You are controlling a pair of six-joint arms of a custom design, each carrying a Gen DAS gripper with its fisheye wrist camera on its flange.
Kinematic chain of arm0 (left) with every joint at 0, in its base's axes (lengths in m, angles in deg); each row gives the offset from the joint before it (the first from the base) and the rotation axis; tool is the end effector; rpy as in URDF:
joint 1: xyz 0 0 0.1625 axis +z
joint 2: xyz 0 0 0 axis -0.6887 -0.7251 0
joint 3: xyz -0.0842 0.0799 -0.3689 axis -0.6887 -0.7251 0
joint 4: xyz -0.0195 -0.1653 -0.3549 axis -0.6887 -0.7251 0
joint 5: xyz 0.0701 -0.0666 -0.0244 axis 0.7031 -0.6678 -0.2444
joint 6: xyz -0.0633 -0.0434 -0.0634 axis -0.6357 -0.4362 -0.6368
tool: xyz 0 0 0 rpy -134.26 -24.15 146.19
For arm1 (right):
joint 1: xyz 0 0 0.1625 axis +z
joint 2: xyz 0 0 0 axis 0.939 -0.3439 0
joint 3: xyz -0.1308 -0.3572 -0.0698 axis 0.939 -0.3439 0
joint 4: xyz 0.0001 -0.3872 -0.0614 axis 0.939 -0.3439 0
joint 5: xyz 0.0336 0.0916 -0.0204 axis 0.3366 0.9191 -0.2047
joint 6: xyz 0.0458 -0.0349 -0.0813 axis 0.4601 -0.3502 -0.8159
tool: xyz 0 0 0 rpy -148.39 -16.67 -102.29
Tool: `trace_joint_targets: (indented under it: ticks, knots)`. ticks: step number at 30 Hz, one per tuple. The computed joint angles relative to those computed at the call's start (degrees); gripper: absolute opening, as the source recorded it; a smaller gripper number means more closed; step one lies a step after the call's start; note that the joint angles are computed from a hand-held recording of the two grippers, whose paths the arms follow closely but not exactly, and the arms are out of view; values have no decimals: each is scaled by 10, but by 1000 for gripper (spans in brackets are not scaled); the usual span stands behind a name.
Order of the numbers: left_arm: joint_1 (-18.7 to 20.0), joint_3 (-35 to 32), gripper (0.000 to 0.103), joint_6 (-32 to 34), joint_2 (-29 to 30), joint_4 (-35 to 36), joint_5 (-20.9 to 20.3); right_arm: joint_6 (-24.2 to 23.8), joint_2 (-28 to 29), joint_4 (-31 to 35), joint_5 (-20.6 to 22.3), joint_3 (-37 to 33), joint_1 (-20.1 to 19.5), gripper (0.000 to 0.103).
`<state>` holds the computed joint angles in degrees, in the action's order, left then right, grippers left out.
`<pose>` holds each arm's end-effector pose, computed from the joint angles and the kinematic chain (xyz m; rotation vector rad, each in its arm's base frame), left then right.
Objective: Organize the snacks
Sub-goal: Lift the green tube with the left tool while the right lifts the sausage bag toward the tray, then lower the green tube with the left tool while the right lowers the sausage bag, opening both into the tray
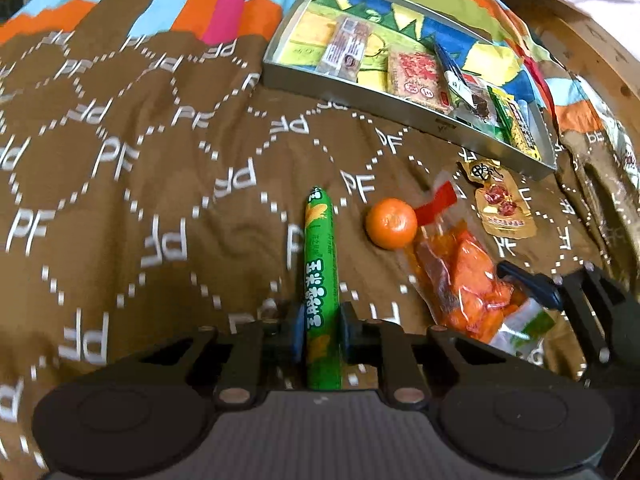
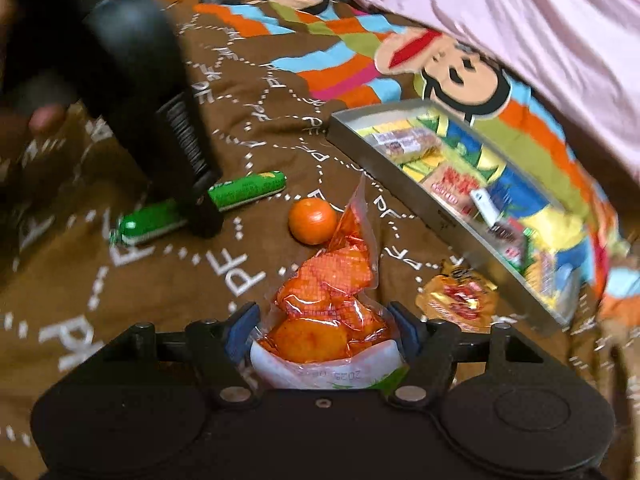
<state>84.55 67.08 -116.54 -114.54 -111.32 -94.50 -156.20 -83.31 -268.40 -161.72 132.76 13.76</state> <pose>-0.3040 -0.5198 0.0163 0.2502 2.5500 -0.4805 0.0577 -0.4500 0.2324 1.1793 -1.9792 0.6250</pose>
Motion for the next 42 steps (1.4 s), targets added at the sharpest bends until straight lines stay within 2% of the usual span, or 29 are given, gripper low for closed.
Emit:
trace_joint_targets:
  ticks: [5,12,19,25,28,32,36,39,42]
  knots:
    - [-9,4,19,-49,-7,11,-26,-30,-24,-28,15,26,-5,71]
    - [-24,-1,19,-71,-8,15,-19,-29,-39,-73,46,29,-9,71]
    - [-27,-44,19,-80,13,31,-4,14,-44,-92,53,7,-12,71]
    - [-15,-75,19,-101,19,28,-13,88,-70,-61,60,-16,-20,72]
    - [-12,-83,19,-111,19,22,-18,110,-77,-47,63,-23,-22,72]
    - [-12,-97,19,-105,26,9,-20,102,-82,-45,67,-26,-16,72]
    - [-5,-117,19,-87,45,-44,-41,47,-67,-68,88,-44,-12,72]
    - [9,-144,19,-73,68,-99,-81,58,-51,-55,98,-80,-12,72]
    - [14,-188,19,-56,101,-123,-86,78,-23,-58,109,-121,-21,72]
